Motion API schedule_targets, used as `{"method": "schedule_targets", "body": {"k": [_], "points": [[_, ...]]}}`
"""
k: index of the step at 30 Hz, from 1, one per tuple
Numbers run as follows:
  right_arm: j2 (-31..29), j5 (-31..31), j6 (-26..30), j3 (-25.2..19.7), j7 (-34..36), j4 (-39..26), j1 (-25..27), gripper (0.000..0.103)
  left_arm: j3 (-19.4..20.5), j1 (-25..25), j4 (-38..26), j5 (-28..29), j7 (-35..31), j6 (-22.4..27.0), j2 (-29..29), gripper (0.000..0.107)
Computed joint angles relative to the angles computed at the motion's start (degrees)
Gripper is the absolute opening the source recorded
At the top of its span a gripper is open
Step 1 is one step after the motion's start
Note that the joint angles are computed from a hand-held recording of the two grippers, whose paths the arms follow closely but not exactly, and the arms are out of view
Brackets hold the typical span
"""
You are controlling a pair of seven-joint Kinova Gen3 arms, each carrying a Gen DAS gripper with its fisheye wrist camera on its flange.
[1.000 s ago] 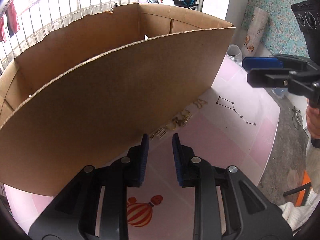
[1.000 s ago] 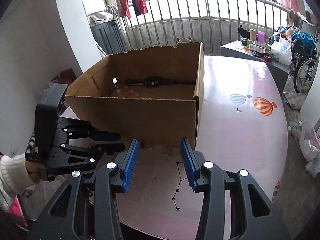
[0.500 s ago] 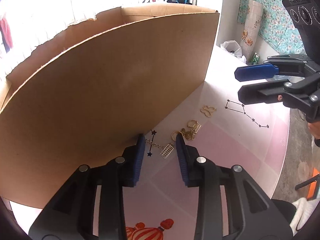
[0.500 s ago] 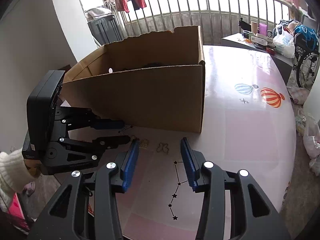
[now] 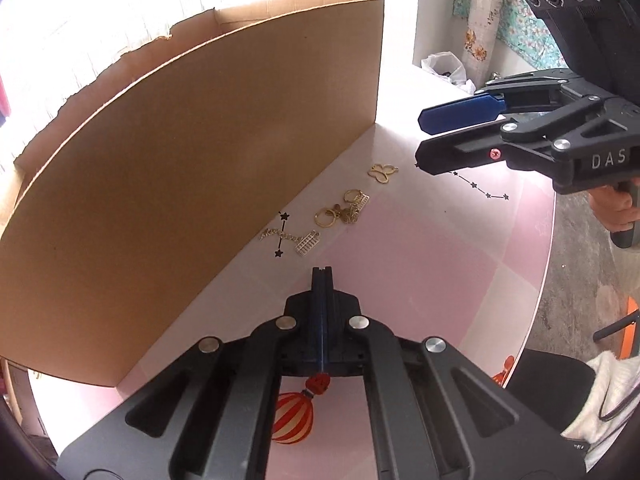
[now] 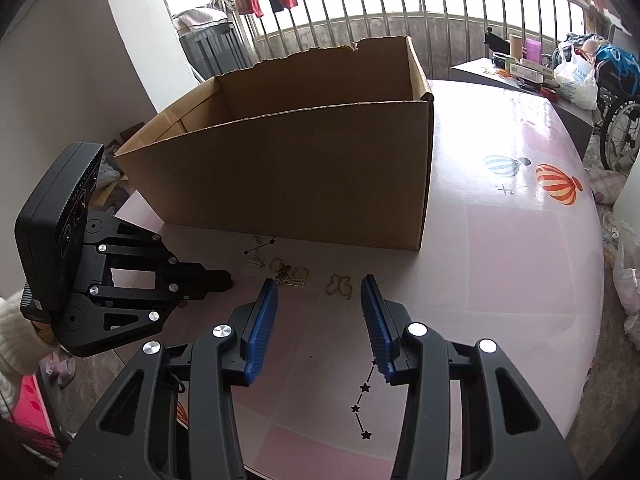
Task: Organize jewelry
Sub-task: 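Close the left tool on a gold spring charm, then lift the gold charm into the box and open the left tool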
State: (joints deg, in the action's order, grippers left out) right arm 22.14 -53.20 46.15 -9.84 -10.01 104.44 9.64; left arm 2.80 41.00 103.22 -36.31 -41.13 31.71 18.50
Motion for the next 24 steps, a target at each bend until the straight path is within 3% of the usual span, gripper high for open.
{"method": "schedule_targets", "body": {"k": [3,4,6,8,9,19,24], "points": [[0.0,0.3,0.0,0.0,-0.5,-0.2,-0.4,0.043,-1.5,0.5,0.8,-2.5,2.8,-1.8,0.4,0.026],[0.0,0.4,-0.1,0.0,-0.6,-0.2,-0.5,0.043,-1.4,-0.4,0.9,-2.0,2.3,-2.9,0.6,0.028],[0.1,1.0,-0.5,0.1,-0.8,-0.2,-0.7,0.043,-0.7,-2.6,1.3,0.2,0.1,-5.5,0.5,0.028],[0.1,1.6,-1.0,0.2,-1.6,-0.3,-1.0,0.043,-0.7,-2.7,1.0,1.6,-1.1,-6.4,1.0,0.016],[0.3,1.9,-0.9,0.2,-2.0,-0.5,-1.0,0.043,-0.5,-2.5,0.5,2.3,-2.4,-5.7,1.1,0.004],[0.8,2.1,-0.3,-0.7,-2.7,-0.6,-0.4,0.043,0.2,-0.5,0.8,4.8,-3.1,-1.0,-0.5,0.004],[0.0,0.9,-1.7,-2.5,1.7,0.1,-1.6,0.043,-0.6,0.4,4.1,3.6,3.2,-2.0,-2.8,0.004]]}}
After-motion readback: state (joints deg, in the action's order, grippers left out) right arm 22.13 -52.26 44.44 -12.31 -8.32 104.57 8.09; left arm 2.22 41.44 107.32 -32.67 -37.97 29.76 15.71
